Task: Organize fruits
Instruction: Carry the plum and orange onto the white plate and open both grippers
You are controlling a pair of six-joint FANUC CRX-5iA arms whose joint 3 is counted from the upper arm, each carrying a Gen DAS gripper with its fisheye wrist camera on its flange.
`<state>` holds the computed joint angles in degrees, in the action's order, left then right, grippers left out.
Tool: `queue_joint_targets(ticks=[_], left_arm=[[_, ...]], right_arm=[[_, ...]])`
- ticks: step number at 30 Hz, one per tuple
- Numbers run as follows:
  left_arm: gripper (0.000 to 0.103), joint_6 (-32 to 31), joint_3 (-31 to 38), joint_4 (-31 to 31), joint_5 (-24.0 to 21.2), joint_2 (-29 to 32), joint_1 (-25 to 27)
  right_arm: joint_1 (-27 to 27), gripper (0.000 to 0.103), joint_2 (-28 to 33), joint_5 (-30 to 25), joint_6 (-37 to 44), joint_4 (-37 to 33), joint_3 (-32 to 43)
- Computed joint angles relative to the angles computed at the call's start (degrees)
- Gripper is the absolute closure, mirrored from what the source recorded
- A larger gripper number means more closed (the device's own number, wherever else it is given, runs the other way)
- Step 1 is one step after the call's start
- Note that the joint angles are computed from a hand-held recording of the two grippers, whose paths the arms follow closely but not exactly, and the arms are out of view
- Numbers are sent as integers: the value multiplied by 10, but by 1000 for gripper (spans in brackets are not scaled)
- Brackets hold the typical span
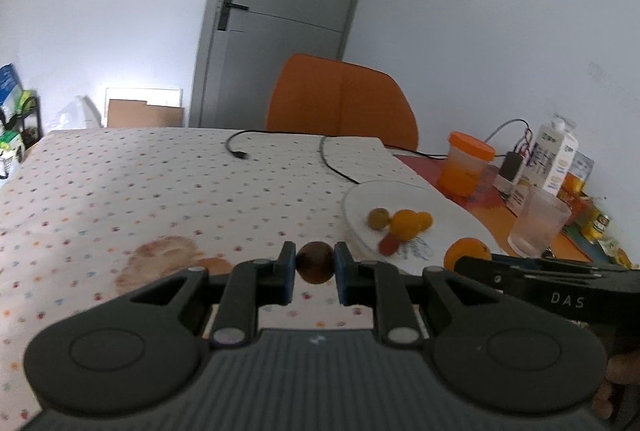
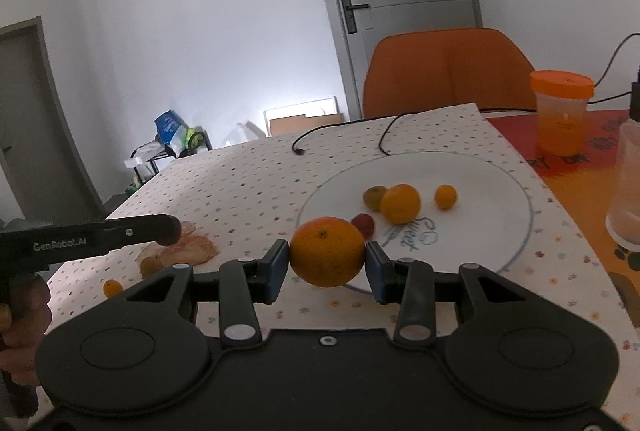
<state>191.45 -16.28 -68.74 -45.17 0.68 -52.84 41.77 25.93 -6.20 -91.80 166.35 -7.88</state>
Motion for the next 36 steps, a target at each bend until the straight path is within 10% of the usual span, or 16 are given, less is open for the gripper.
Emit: queue_joint_targets(ticks=[36], left_arm=[[80,-139,110,82,116,115,56]], right_arm=[[-41,63,-21,-40,12,-37,-60]])
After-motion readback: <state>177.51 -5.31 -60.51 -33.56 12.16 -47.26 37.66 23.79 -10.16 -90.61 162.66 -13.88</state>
